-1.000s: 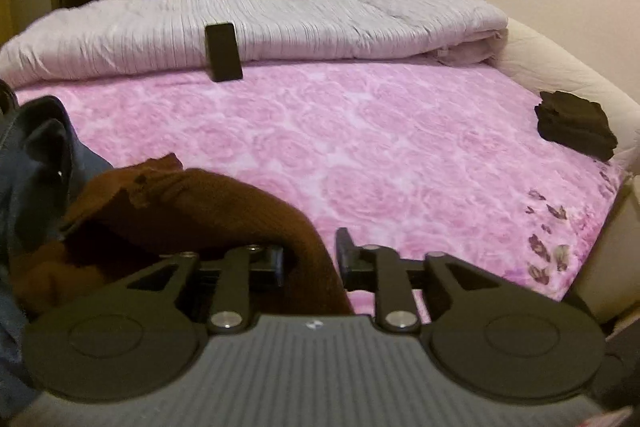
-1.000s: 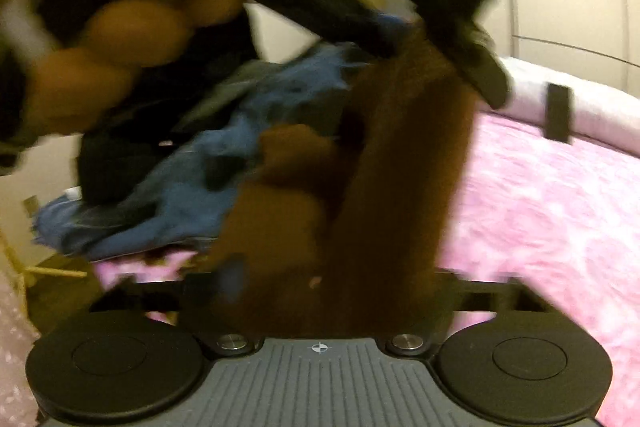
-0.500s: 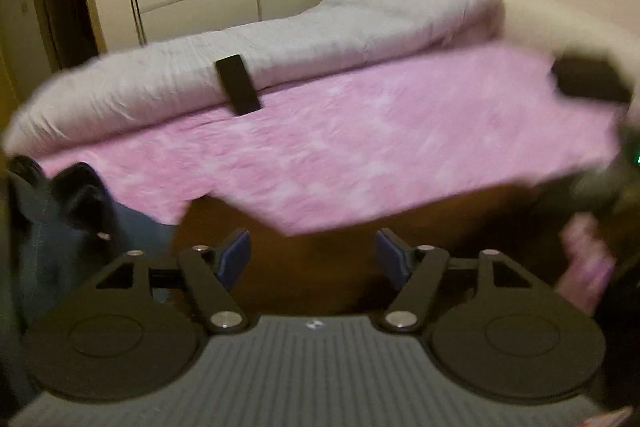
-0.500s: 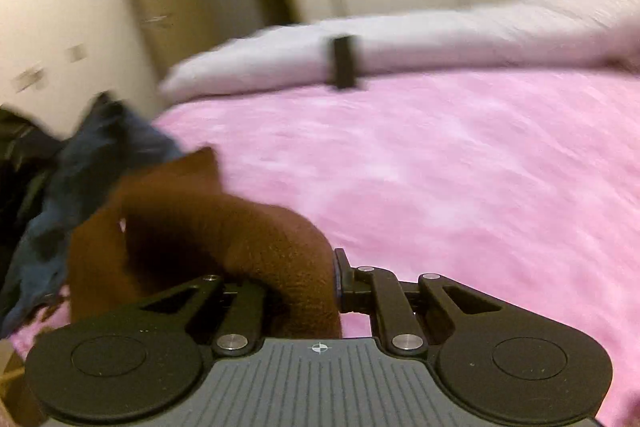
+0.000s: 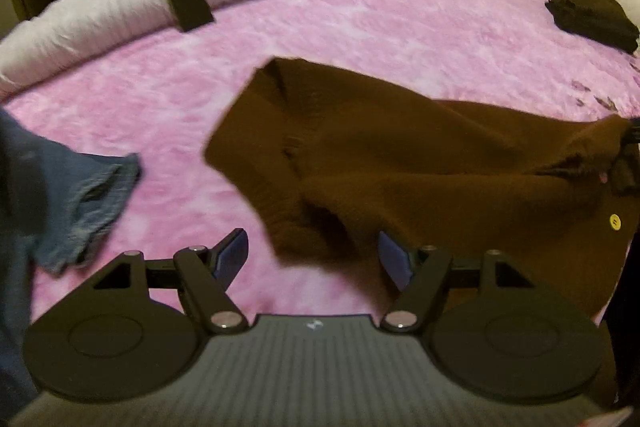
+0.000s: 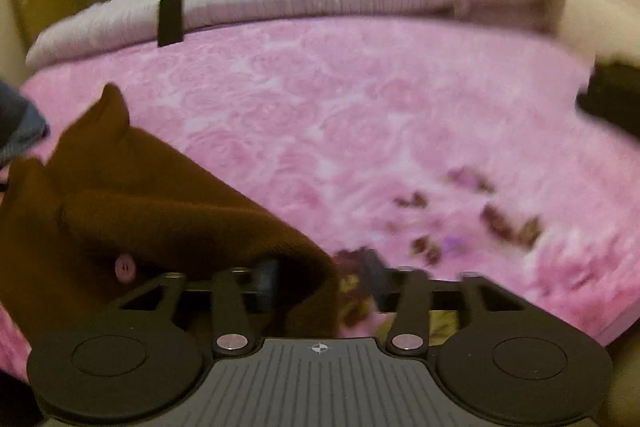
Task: Fold clothes
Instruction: 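Lift the cardigan off the pile with both tools and swing it onto the bed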
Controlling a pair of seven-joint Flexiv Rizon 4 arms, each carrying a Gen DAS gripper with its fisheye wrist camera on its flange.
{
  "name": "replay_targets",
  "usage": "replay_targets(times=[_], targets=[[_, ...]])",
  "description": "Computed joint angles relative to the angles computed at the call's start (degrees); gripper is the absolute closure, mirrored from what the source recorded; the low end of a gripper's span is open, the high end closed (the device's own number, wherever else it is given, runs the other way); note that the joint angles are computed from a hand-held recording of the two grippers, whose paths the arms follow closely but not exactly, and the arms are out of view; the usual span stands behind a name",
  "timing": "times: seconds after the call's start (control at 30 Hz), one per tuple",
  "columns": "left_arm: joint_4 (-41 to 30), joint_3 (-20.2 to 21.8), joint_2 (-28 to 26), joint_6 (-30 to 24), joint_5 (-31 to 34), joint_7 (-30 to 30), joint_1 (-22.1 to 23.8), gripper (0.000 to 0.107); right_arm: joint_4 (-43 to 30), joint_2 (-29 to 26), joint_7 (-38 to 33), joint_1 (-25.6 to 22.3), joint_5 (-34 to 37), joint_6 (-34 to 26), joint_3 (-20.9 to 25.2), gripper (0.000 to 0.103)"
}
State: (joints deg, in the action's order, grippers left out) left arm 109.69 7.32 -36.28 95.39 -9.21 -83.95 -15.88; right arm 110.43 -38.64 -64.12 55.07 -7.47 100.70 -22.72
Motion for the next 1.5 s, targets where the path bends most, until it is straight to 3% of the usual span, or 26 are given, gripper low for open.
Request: replay_targets(times=[0.07, 0.1, 0.17, 0.27, 0.37, 0.4, 0.47, 0.5, 0.53, 0.57, 0.6, 0.63, 0.67, 0.77, 0.9, 0.97, 1.07, 1.1, 1.17, 1.27, 1.33, 1.37, 1.43, 1.47, 1.5], targets=[[-1.47, -0.02, -1.11, -1.08, -0.50, -0.62, -0.73, 0.039, 2.62, 1.39, -1.95, 1.47, -1.68, 2.94, -1.37, 0.039], [-0.85, -2.05, -0.94, -0.23, -0.46, -0.58, 0.63, 0.039, 3.78, 2.14, -5.29, 2.12, -1.09, 5.02, -1.26, 0.039], [1.88, -7.53, 0.20, 2.39, -0.46, -0.50, 4.67, 0.039, 5.70, 2.37, -12.20, 2.91, -2.53, 12.13, -0.66, 0.039], [6.94, -16.13, 2.32, 5.89, -0.53, -1.81, 11.68, 0.039, 5.06, 0.80, -21.14, -0.23, -8.10, 20.04, 4.24, 0.039], [11.15, -27.18, 2.72, 9.22, 1.14, -4.93, 21.34, 0.039, 0.94, -3.08, -27.52, -0.90, -11.33, 20.09, 5.83, 0.039], [11.54, -28.53, 2.33, 9.62, 1.67, -6.13, 22.36, 0.039, -0.78, -4.60, -29.32, -1.11, -11.99, 19.60, 6.01, 0.039], [10.91, -27.78, 1.47, 8.81, 2.00, -7.59, 21.04, 0.040, -4.04, -7.03, -32.18, -2.56, -14.16, 17.97, 7.32, 0.039], [10.60, -27.41, 1.02, 8.43, 2.01, -8.21, 20.33, 0.044, -5.72, -8.02, -33.16, -3.93, -15.62, 16.86, 8.58, 0.039], [10.13, -26.60, 0.54, 8.34, 1.87, -8.80, 19.21, 0.055, -7.69, -8.74, -32.95, -6.59, -17.31, 15.43, 11.12, 0.039], [9.50, -25.34, 0.00, 8.53, 1.59, -9.37, 17.68, 0.062, -9.31, -8.89, -31.67, -9.77, -18.60, 13.56, 14.59, 0.060], [8.91, -23.89, -0.35, 8.74, 1.25, -9.90, 16.01, 0.079, -10.87, -9.13, -30.47, -12.59, -19.22, 11.85, 17.76, 0.088], [8.53, -22.94, -0.50, 9.05, 1.21, -10.20, 14.93, 0.092, -12.02, -9.18, -29.16, -13.80, -17.44, 11.05, 19.15, 0.089], [8.37, -22.66, -0.53, 9.52, 1.59, -10.25, 14.57, 0.095, -12.87, -9.14, -26.75, -14.10, -16.22, 10.88, 18.96, 0.091], [8.40, -19.92, 0.83, 9.84, 1.99, -9.97, 11.76, 0.096, -14.41, -8.10, -26.21, -9.50, -3.47, 10.86, 12.72, 0.092], [9.78, -20.45, 3.39, 8.19, 2.89, -9.15, 12.50, 0.092, -19.60, -11.32, -18.55, -2.13, 11.41, 4.30, -2.35, 0.091], [10.27, -19.84, 4.18, 6.89, 2.50, -8.93, 12.20, 0.087, -21.17, -13.89, -13.36, 0.64, 14.62, -0.61, -9.64, 0.091], [10.29, -16.69, 5.37, 4.89, 1.14, -8.74, 10.41, 0.080, -20.17, -13.65, -8.60, 1.44, 12.49, -6.40, -12.76, 0.091], [10.08, -14.99, 5.66, 4.43, 0.62, -8.70, 9.36, 0.078, -19.58, -13.41, -7.56, 1.77, 11.90, -7.49, -13.45, 0.091], [9.42, -11.88, 6.01, 3.56, -0.34, -8.62, 7.62, 0.075, -16.71, -12.01, -8.83, 1.39, 10.47, -1.52, -11.44, 0.091], [5.69, -7.21, 4.83, 1.82, -1.07, -7.45, 5.51, 0.070, -15.23, -9.24, -14.05, -2.90, 3.56, 4.57, -3.42, 0.091], [1.71, -2.59, 3.11, -0.08, -0.99, -6.36, 2.96, 0.065, -18.02, -9.40, -18.13, -7.01, -2.11, 4.16, 3.13, 0.090], [-1.26, 0.37, 1.62, -1.48, -0.54, -5.64, 1.13, 0.065, -19.65, -10.09, -19.82, -8.45, -4.51, 3.17, 5.55, 0.085], [-6.89, 3.20, -1.38, -3.86, 0.80, -3.84, -0.16, 0.063, -22.94, -12.03, -22.34, -10.30, -8.13, 2.04, 8.92, 0.047], [-9.55, 3.76, -2.88, -4.75, 1.49, -2.90, -0.14, 0.062, -24.60, -13.17, -23.33, -10.81, -9.50, 1.77, 10.01, 0.022], [-12.26, 4.13, -4.48, -5.45, 2.15, -2.02, 0.00, 0.059, -26.38, -14.21, -24.64, -11.96, -11.19, 1.11, 12.02, 0.018]])
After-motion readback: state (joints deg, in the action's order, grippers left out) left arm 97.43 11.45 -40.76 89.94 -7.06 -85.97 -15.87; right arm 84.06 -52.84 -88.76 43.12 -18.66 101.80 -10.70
